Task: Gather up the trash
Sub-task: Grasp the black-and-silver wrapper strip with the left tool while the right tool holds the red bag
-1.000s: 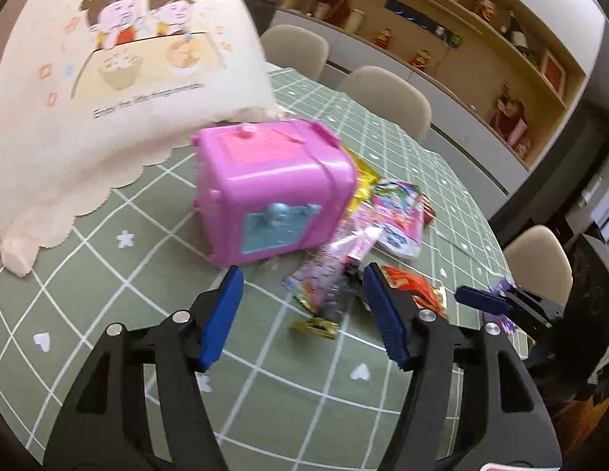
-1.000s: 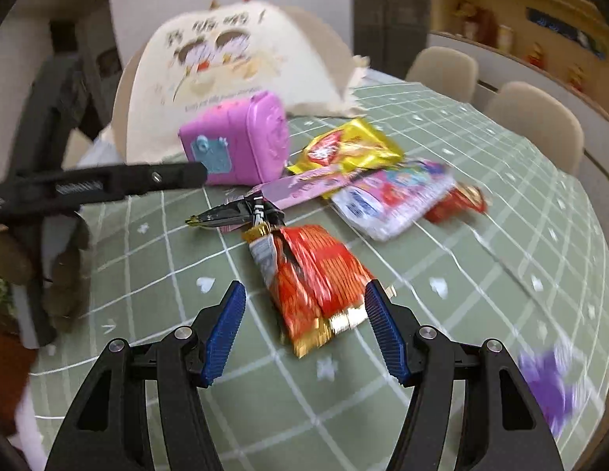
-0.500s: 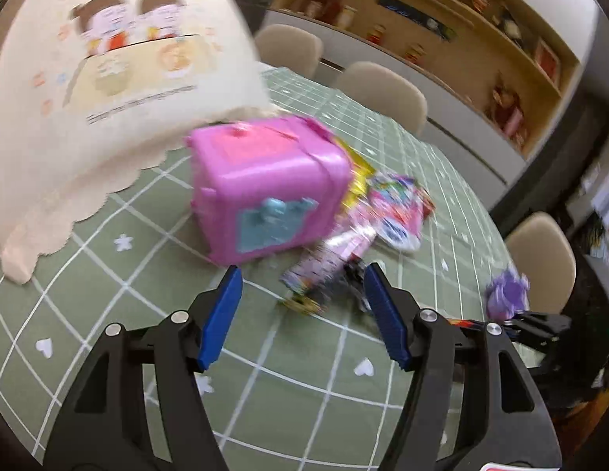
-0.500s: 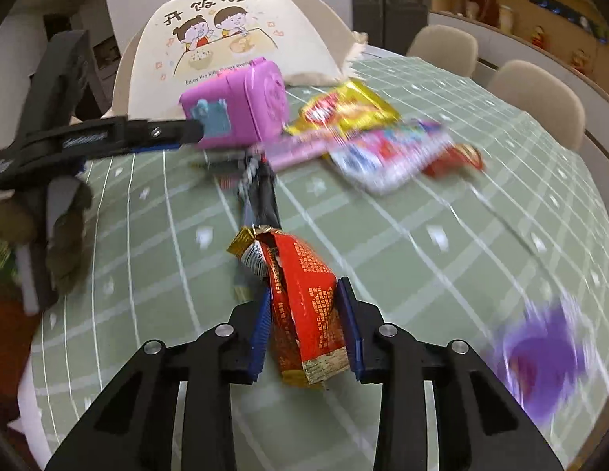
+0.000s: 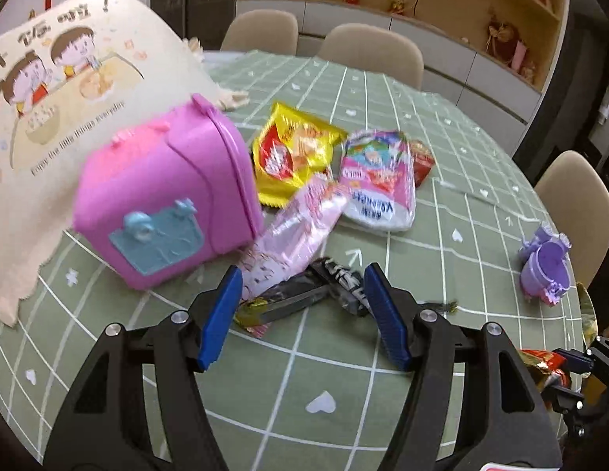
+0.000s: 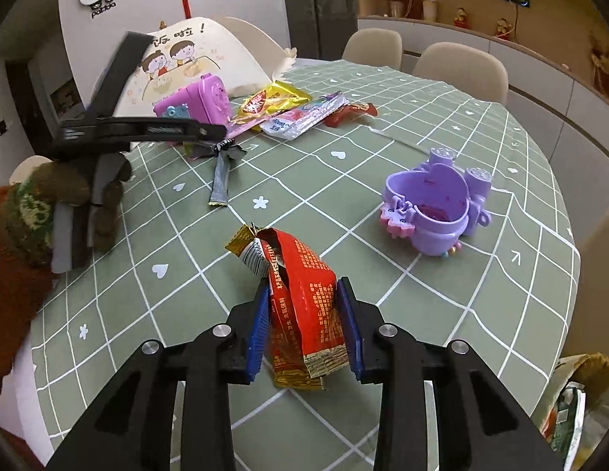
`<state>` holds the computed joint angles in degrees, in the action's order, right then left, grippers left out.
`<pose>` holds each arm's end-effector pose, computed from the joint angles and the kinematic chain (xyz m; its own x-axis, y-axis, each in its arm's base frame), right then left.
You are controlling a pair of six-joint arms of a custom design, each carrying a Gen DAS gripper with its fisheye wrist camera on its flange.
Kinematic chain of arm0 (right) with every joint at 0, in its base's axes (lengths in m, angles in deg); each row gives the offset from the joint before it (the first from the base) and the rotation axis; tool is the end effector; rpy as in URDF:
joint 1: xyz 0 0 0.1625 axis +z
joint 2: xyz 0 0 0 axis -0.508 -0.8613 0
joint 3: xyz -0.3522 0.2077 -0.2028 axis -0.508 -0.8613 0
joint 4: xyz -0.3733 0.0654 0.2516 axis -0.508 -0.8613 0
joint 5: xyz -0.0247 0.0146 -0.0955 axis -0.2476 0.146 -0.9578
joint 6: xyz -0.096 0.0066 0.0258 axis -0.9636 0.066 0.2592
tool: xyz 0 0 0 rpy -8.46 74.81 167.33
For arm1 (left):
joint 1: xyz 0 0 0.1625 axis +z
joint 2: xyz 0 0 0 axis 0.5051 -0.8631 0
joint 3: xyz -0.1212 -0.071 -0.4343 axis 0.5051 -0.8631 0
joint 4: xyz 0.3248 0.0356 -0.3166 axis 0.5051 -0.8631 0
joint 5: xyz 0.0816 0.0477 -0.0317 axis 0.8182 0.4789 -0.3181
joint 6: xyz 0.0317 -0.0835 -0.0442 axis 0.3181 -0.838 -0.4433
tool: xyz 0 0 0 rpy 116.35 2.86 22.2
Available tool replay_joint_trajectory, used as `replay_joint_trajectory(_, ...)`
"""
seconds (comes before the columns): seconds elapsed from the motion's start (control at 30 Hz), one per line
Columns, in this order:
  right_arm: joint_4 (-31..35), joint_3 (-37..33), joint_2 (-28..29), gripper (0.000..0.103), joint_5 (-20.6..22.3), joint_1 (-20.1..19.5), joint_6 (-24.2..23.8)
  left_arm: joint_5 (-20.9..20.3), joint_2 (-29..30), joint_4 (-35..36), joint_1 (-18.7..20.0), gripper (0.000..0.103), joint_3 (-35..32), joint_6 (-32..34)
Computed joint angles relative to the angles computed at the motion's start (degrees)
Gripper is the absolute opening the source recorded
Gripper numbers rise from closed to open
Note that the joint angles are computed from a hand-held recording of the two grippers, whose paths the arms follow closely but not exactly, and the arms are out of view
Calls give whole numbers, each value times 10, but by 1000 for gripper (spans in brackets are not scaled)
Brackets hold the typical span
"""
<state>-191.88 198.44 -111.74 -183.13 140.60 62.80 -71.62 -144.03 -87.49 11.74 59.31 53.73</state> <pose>0.2310 -0.3834 0.2563 -0.7342 -0.3574 0.5773 -0.6123 0.7158 -0.3356 -0.2632 -0.5144 0.2212 -0.7672 0.1898 -0.6127 0.5105 0.7591 -0.4041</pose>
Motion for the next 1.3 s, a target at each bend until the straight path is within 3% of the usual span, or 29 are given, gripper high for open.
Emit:
replay_joint_trajectory(0.07, 9, 1, -7, 39, 7, -4, 0, -12, -5, 2, -2, 61, 7, -8)
replay_joint_trajectory(0.23, 18, 3, -19, 42, -2, -9, -16, -87, -40, 68, -18, 61, 27, -11)
replay_joint_trajectory(0.37, 24, 6, -26, 45, 8, -17, -27, -97, -72, 98, -50, 61, 52, 13)
replay_joint_trajectory(0.53, 9, 13, -26, 48, 13, -21, -34, -65, -68, 40, -68, 61, 60, 69)
replay_joint_trajectory(0.63, 2, 17, -23, 50, 3, -17, -40, -69, -37, 22, -50, 61, 37, 97)
replay_joint_trajectory(0.8, -16, 23, -13, 55, -21, -11, -59, -65, 13, 60, -22, 61, -8, 87)
replay_joint_trajectory(0.87, -35, 26, -4, 55, -33, -6, -75, -59, 18, 67, -22, 52, -9, 77)
replay_joint_trajectory(0.9, -39, 27, -3, 55, -34, -5, -76, -48, 18, 67, -27, 42, -5, 76)
replay_joint_trajectory(0.93, -34, 26, -5, 56, -32, -6, -68, -47, 14, 69, -31, 41, 0, 73)
replay_joint_trajectory(1.07, -13, 24, -21, 58, 0, -20, -30, -59, -20, 50, -45, 40, 33, 36)
replay_joint_trajectory(1.3, 56, 10, -62, 58, 72, -33, -23, -26, -98, 53, -99, 39, 104, -73)
